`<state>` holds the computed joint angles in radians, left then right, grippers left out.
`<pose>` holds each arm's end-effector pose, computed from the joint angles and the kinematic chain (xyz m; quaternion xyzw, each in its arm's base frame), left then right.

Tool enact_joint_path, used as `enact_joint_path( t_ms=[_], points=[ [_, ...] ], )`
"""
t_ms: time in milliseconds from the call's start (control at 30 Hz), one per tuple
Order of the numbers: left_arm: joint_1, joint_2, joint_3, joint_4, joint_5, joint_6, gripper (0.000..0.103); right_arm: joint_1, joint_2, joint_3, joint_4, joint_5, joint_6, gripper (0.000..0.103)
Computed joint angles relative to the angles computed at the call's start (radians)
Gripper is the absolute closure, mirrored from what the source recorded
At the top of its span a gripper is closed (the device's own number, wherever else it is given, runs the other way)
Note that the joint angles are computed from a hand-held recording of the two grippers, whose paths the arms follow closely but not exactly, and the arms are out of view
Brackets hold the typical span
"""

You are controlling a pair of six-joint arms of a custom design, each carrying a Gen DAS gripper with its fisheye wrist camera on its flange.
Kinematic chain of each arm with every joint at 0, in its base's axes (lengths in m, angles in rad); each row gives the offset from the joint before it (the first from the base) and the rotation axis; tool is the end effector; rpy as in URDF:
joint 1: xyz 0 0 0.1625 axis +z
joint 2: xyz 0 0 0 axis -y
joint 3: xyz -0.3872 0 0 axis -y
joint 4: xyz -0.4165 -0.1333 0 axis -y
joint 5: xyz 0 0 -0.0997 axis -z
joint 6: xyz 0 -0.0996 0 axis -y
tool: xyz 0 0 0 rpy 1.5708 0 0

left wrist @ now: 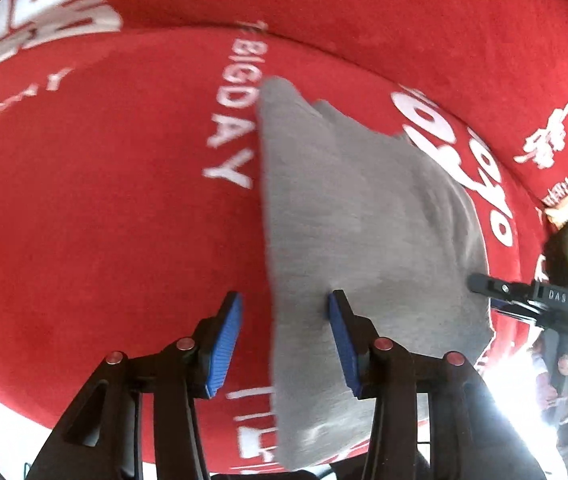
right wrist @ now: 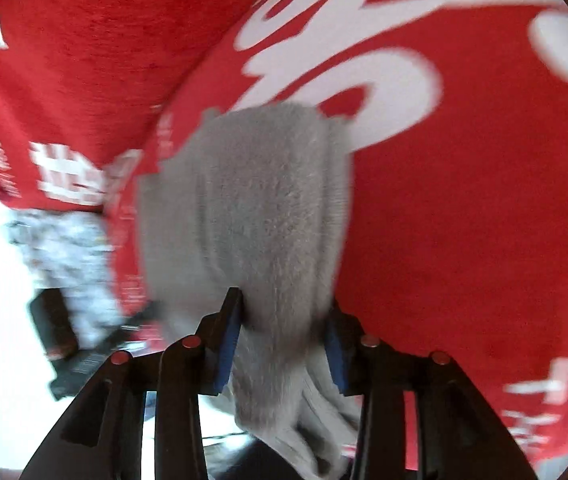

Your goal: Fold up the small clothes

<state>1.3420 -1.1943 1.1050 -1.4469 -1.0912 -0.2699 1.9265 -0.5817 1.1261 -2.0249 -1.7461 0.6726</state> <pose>0.0263 -0.6774 0.4680 -0.0159 0.9711 -0.0423 0.2343 0.3769 -0.6817 0.0529 -0.1531 -0.9833 0.0039 0.0983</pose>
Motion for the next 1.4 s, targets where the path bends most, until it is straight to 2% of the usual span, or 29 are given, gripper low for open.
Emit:
enact_joint_path(
  t_ms=[67, 133, 233, 267, 333, 367, 400, 467, 567, 633, 700, 933, 1067, 1200, 1300, 1400],
  points=[
    [-0.010, -0.003, -0.010, 0.020, 0.071, -0.006, 0.057, 0.017, -0.013, -0.006, 0.029, -0.064, 0.025, 0.066],
    [-0.013, -0.002, -0.026, 0.028, 0.087, -0.005, 0.057, 0.032, -0.016, -0.016, 0.031, -0.093, 0.036, 0.068],
    [-0.026, -0.009, -0.032, 0.019, 0.066, 0.016, 0.058, 0.018, -0.063, 0.063, -0.060, -0.003, 0.044, 0.067],
    [-0.035, -0.008, -0.026, 0.015, 0.064, 0.018, 0.058, 0.011, -0.067, 0.076, -0.064, 0.023, 0.057, 0.062],
    [-0.047, -0.006, -0.012, 0.006, 0.057, 0.024, 0.057, 0.005, -0.057, 0.084, -0.063, 0.047, 0.085, 0.062],
    [-0.051, -0.004, -0.006, 0.009, 0.053, 0.023, 0.058, 0.005, -0.041, 0.068, -0.052, 0.050, 0.097, 0.071],
    [-0.054, -0.005, 0.000, 0.009, 0.051, 0.020, 0.058, 0.006, -0.039, 0.069, -0.051, 0.048, 0.104, 0.092],
    [-0.063, -0.012, 0.029, -0.001, 0.062, 0.019, 0.058, 0.029, -0.021, 0.039, -0.029, -0.001, 0.070, 0.094],
    [-0.068, -0.026, 0.086, 0.006, 0.107, 0.007, 0.057, 0.078, 0.050, -0.096, 0.163, -0.185, -0.019, 0.094],
    [-0.065, -0.036, 0.115, -0.003, 0.108, -0.003, 0.057, 0.080, 0.080, -0.128, 0.241, -0.240, -0.049, 0.094],
    [-0.071, -0.045, 0.138, -0.017, 0.126, -0.005, 0.057, 0.076, 0.081, -0.116, 0.235, -0.246, -0.054, 0.094],
    [-0.081, -0.044, 0.134, 0.013, 0.149, -0.020, 0.057, 0.113, 0.055, -0.112, 0.231, -0.269, 0.030, 0.094],
    [-0.082, -0.043, 0.132, 0.023, 0.150, -0.040, 0.057, 0.156, 0.066, -0.136, 0.206, -0.290, -0.026, 0.094],
    [-0.086, -0.041, 0.135, 0.028, 0.161, -0.056, 0.057, 0.164, 0.116, -0.192, 0.269, -0.291, -0.052, 0.094],
    [-0.091, -0.041, 0.137, 0.033, 0.171, -0.055, 0.057, 0.153, 0.125, -0.183, 0.306, -0.305, -0.012, 0.094],
    [-0.092, -0.039, 0.131, 0.045, 0.169, -0.068, 0.057, 0.135, 0.106, -0.149, 0.279, -0.287, 0.030, 0.095]
  ],
)
